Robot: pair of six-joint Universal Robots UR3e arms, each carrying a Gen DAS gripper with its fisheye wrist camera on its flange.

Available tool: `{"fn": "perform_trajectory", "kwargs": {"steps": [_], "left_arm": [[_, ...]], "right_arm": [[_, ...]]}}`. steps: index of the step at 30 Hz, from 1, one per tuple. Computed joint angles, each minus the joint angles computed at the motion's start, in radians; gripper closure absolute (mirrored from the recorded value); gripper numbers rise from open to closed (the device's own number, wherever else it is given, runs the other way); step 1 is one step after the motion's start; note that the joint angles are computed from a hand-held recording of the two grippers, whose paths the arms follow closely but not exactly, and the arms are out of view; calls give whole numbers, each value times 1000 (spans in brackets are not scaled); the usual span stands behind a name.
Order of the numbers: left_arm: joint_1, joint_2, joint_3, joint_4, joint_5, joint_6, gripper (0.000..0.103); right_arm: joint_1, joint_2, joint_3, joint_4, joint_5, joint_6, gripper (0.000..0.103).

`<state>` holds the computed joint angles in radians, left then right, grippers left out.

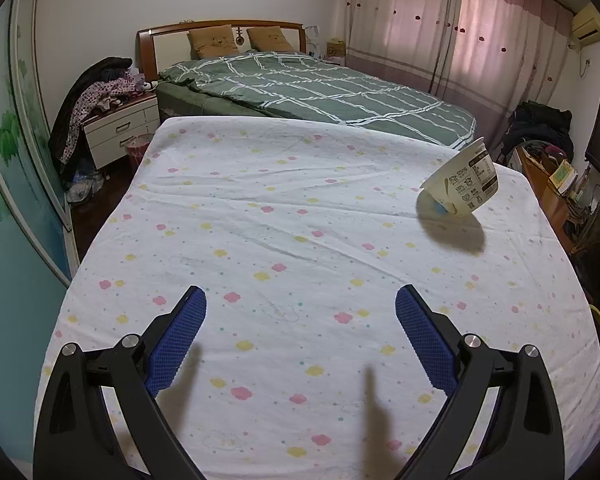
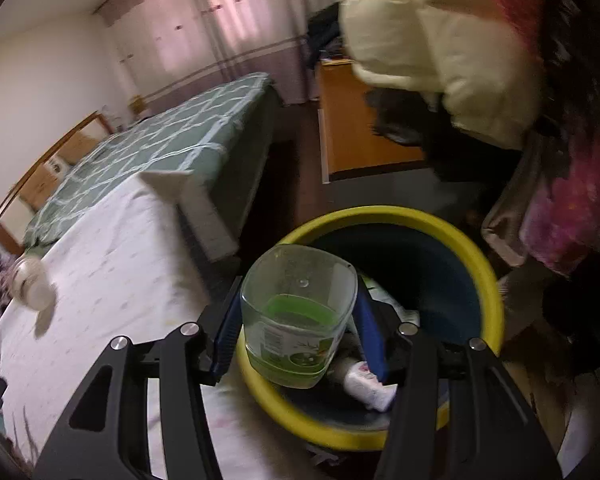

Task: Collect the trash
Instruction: 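Carry the clear cup over the yellow bin and release it with the right gripper, then reach for and grasp the white yogurt cup by its rim with the left gripper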

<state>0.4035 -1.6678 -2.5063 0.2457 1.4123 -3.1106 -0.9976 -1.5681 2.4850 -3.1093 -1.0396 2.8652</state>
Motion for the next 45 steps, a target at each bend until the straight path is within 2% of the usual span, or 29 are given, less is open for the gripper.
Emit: {"fn": "perform_trajectory", "kwargs": {"steps": [2,3,5,10,14,18,22,26,28,32,37,41,45], "left_arm": [[-2,-1,3,-1,2,-1,9],[-2,-1,3,-1,2,-1,9],[-4,-3,4,-1,4,-1,9],[-11,2,6,-8,9,5,9],[-32,-2,15,-12,20,9,9],[-99,-22,49,-18,86,3,9],[-178,-35,140,-141,104,-12,9],[-269,-88,329,-322,73,-66,9],[-316,-141,436,-375,74,-102,9],[-432,-291,698,-464,194,-191,8],[-511,-465,1035,-647,336,-321,8],[-515,-567,1231,-813,353,-390,8],[-504,-647,1369,-908,332,-427,8]], "right_arm": [[7,52,-19,-39,-32,32,51],[3,66,-18,-60,-40,46,39],[-13,79,13,-131,-43,75,25],[-27,46,99,-211,4,27,24],[58,34,133,-318,-51,28,24],[105,35,143,-369,-85,18,22],[110,23,141,-344,-73,7,21],[83,12,129,-277,-28,-3,21],[64,5,126,-242,2,-11,21],[48,-9,125,-205,36,-25,21],[35,-17,119,-162,76,-53,21],[16,-26,116,-121,114,-71,21],[1,-32,113,-87,142,-93,21]]}}
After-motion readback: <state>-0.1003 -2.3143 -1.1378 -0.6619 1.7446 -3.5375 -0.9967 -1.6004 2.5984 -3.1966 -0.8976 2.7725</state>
